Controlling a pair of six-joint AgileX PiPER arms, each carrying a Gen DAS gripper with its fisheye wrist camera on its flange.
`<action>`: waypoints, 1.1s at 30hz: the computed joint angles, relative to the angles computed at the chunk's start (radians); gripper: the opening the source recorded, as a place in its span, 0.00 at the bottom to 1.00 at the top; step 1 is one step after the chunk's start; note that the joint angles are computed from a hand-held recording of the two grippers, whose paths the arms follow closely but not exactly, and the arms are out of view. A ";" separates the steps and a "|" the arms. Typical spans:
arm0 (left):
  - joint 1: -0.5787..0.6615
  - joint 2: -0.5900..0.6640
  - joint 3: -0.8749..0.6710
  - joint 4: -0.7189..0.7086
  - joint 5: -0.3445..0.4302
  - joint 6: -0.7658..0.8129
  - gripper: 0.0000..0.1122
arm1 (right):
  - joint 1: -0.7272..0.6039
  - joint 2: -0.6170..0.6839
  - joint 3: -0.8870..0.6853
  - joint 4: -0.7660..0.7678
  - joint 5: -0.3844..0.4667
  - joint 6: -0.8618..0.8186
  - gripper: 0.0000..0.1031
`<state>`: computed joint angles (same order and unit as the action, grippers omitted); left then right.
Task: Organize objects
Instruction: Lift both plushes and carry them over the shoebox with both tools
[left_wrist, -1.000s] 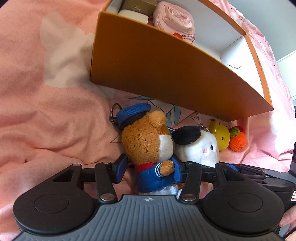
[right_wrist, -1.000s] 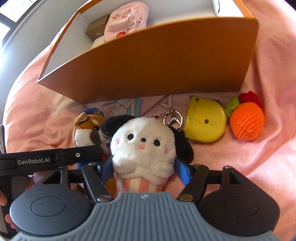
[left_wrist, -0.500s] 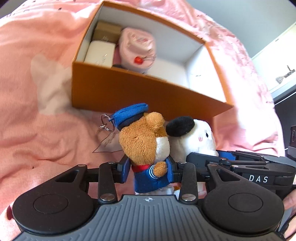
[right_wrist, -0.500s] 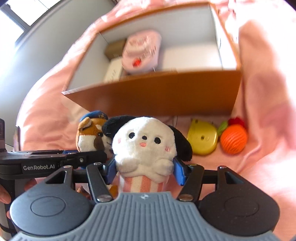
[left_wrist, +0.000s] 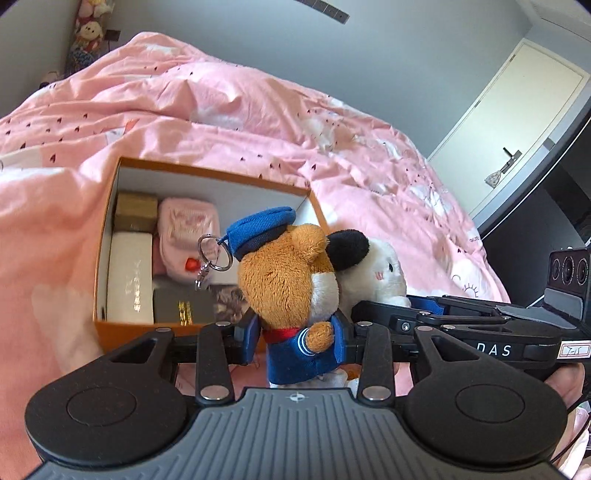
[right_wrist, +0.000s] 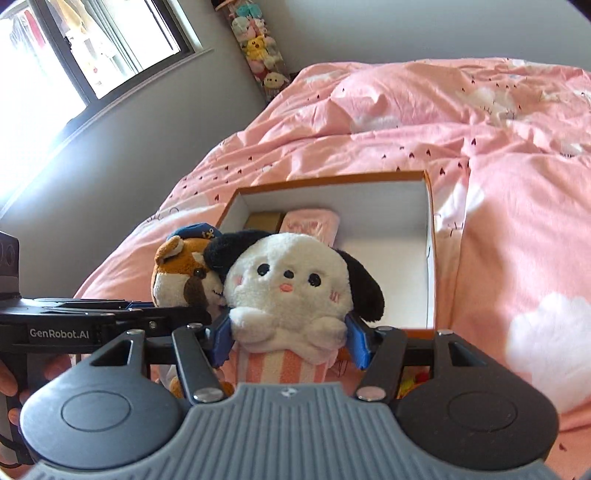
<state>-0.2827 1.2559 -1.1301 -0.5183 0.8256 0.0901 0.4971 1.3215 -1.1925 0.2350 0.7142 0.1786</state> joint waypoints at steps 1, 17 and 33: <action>0.010 0.017 -0.023 -0.015 -0.004 0.023 0.39 | -0.005 0.005 -0.019 -0.011 0.000 0.002 0.60; 0.048 0.399 -0.174 -0.237 -0.054 0.189 0.38 | -0.127 0.276 -0.220 -0.108 0.076 0.005 0.60; 0.057 0.739 -0.537 -0.118 0.036 0.153 0.38 | -0.112 0.616 -0.586 -0.260 0.173 -0.023 0.60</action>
<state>-0.2258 1.9950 -1.6676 -0.6368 0.8619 0.2431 0.3848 1.9371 -1.7786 -0.0255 0.8874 0.1559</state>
